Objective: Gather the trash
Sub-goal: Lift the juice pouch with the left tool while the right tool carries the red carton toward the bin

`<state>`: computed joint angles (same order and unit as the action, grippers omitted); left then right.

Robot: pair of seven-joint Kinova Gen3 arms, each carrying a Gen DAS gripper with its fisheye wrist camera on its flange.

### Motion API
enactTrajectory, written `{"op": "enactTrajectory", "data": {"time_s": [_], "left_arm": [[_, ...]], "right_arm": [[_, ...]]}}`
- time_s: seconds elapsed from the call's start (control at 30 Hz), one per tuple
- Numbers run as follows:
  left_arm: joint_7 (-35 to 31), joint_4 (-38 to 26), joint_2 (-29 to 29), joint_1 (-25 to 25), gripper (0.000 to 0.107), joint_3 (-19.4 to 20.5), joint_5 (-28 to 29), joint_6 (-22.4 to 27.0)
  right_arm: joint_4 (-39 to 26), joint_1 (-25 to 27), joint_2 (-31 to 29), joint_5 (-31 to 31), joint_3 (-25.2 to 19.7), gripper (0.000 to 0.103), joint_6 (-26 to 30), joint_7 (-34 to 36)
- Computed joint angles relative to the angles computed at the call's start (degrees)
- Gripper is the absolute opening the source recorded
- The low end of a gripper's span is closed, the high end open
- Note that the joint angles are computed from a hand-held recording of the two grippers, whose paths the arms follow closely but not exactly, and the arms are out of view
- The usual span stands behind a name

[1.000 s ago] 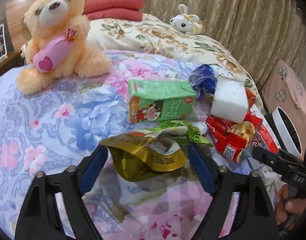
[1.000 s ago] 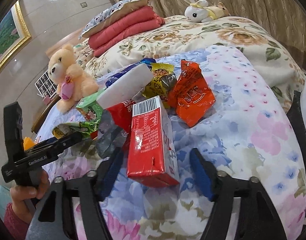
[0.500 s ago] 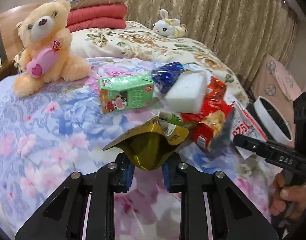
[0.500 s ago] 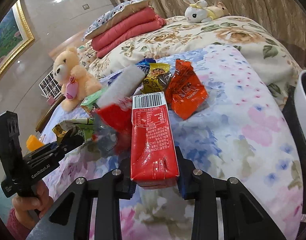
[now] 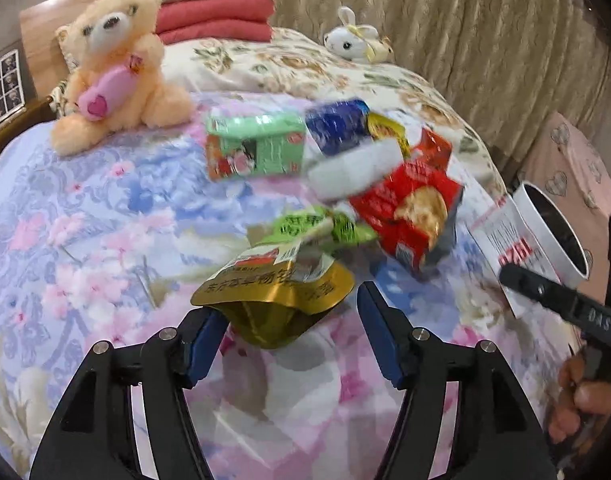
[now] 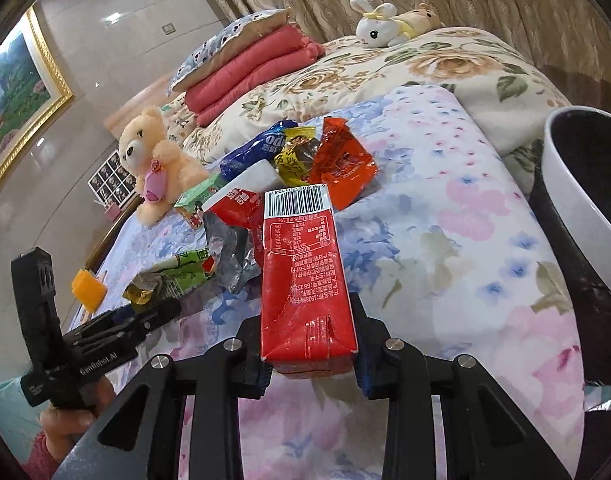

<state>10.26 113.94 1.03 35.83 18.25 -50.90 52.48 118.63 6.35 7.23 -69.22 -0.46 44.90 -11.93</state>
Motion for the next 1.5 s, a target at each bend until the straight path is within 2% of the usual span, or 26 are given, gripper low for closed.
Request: {"op": "enactTrajectory", "data": {"time_s": [0.1, 0.2, 0.3, 0.4, 0.57, 0.77, 0.8, 0.83, 0.87, 0.9, 0.97, 1.03, 1.13, 1.23, 1.5], "left_arm": [[-3.1, -1.9, 1.4, -0.7, 0.067, -0.9, 1.4, 0.8], [-6.4, -5.0, 3.6, -0.5, 0.072, -1.8, 4.0, 4.7], [-6.6, -4.0, 2.6, 0.5, 0.077, -2.2, 3.4, 5.1], [-9.8, -4.1, 2.5, 0.8, 0.083, -1.9, 3.1, 7.5], [-15.4, -3.9, 0.8, -1.4, 0.087, -2.6, 4.0, 5.9], [-22.2, -7.2, 5.0, -1.3, 0.087, -2.7, 2.4, 7.8], [-23.6, -7.9, 5.9, -0.6, 0.08, -3.5, 2.9, 8.1], [-24.8, -8.1, 6.3, -0.9, 0.057, -3.5, 3.5, 7.4], [-26.1, -8.2, 6.4, -1.8, 0.05, -3.2, 4.6, 6.5], [-26.4, -8.0, 6.4, -1.9, 0.049, -3.7, 5.6, 5.4], [-25.1, -7.1, 5.5, -1.1, 0.046, -5.2, 6.1, 3.4], [-23.4, -6.5, 4.7, -1.2, 0.039, -5.5, 6.7, 2.1], [-19.5, -5.0, 2.6, -1.6, 0.035, -5.2, 7.7, 0.3], [-15.2, -4.3, 1.2, -1.5, 0.034, -3.7, 7.9, 1.0], [-4.0, -5.1, 0.4, 2.4, 0.033, 1.6, 3.7, 6.2]], "right_arm": [[0.1, 0.2, 0.3, -0.4, 0.2, 0.032, 0.3, 0.3], [0.0, 0.5, 0.5, -0.2, 0.2, 0.032, 0.9, 0.0], [-0.4, 1.3, 0.9, -0.1, 0.5, 0.032, 2.1, 0.2], [-1.0, 1.9, 1.4, 0.3, 0.7, 0.032, 3.4, 0.3], [-2.5, 2.4, 2.5, 1.7, 0.4, 0.032, 5.0, -0.7], [-5.1, 1.9, 4.8, 4.8, -0.8, 0.032, 6.2, -2.9], [-5.8, 1.8, 5.2, 5.6, -1.1, 0.032, 6.4, -3.5], [-6.2, 1.8, 5.6, 6.0, -1.3, 0.032, 6.5, -3.8], [-6.8, 1.7, 5.9, 6.5, -1.5, 0.032, 6.5, -4.4], [-7.4, 1.6, 6.1, 7.1, -1.8, 0.032, 6.5, -5.0], [-8.3, 1.7, 6.2, 8.1, -2.1, 0.032, 6.4, -6.1], [-8.7, 2.0, 6.1, 8.4, -2.2, 0.032, 6.2, -6.7], [-8.2, 2.9, 5.5, 7.8, -2.2, 0.032, 6.1, -6.5], [-7.0, 3.9, 4.5, 6.7, -1.7, 0.032, 6.1, -5.6], [-4.3, 5.7, 1.6, 4.5, 0.8, 0.032, 7.7, -2.4]]}}
